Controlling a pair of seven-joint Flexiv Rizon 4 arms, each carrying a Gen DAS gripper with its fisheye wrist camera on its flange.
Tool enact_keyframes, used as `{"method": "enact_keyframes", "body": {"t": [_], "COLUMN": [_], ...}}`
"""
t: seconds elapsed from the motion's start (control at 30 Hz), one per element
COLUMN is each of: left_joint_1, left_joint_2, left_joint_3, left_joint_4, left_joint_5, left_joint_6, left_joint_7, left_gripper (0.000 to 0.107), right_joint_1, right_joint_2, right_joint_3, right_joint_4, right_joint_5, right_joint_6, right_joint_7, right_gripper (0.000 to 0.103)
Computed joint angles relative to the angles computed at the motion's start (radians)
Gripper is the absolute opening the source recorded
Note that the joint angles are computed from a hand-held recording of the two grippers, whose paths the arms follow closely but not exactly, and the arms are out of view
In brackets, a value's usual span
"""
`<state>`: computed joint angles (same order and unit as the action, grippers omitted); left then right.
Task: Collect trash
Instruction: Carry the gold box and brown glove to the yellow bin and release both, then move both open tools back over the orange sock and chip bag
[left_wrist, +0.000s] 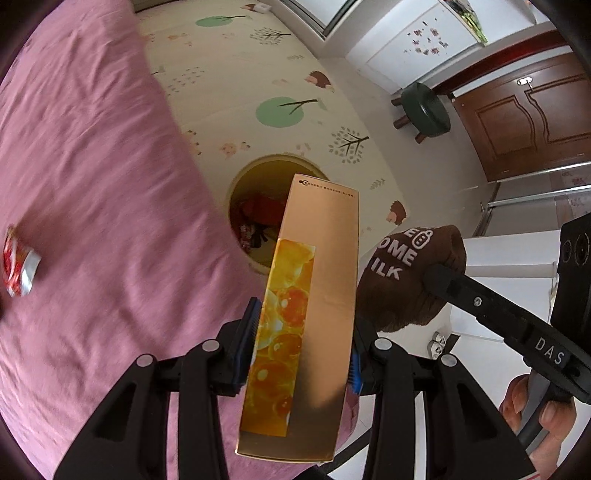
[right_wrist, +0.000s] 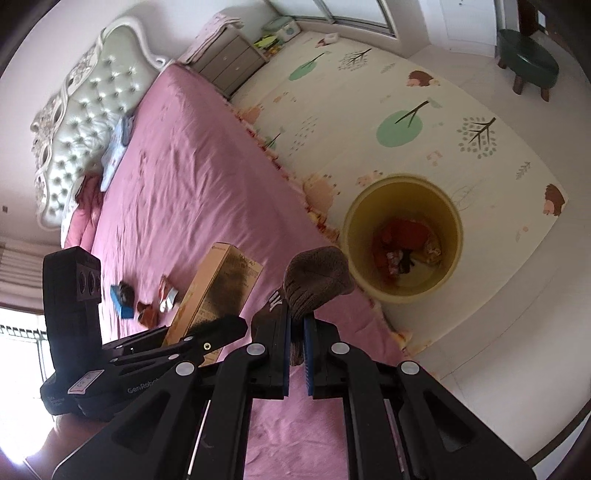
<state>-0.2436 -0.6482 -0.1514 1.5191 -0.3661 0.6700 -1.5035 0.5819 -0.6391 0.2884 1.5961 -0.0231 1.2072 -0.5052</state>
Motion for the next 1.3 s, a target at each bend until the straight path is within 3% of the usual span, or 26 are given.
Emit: {"method": "enact_keyframes", "body": {"t": [0.47,0.73,0.77,0.8,0.83,0.87,1.3], "left_joint_1": [-0.058,-0.08,-0.083,-0.087,-0.089,-0.09,-0.085], "left_joint_2": [-0.259,-0.372,-0.381,-0.39,-0.392,-0.394,-0.361], "left_joint_3": [0.005,0.005,0.007,0.011,0.014,0.015,0.018], "left_joint_4": [-0.402,-0.597,-0.613,-0.627,-0.63,-0.631,-0.6], "left_joint_5": [0.052,0.065,0.068,0.071,0.073,0.073,0.098], "left_joint_6": [-0.184,-0.266,-0.272,-0.276,-0.269,-0.261,-0.282], "left_joint_7": [-0.094,-0.092,-0.095,-0.099,-0.107,-0.114,-0.062], "left_gripper": [0.04,0.04,0.047,0.056,0.077,0.08,0.08], "right_joint_1": [-0.12,-0.142,-0.143,-0.144,-0.146,-0.146,-0.139], "right_joint_2": [-0.052,-0.089,-0.091,-0.094,-0.097,-0.098,-0.093], "right_joint_3": [0.012,0.002,0.001,-0.002,0.0,-0.004,-0.006], "right_joint_4": [-0.02,-0.068,-0.071,-0.075,-0.076,-0.076,-0.084], "right_joint_5": [0.057,0.074,0.075,0.079,0.089,0.092,0.09], "right_joint_6": [-0.02,-0.046,-0.05,-0.053,-0.048,-0.044,-0.07], "right_joint_7": [-0.09,-0.13,-0.132,-0.128,-0.123,-0.118,-0.106], "right_gripper": [0.006,0.008,0.01,0.017,0.028,0.03,0.032]}}
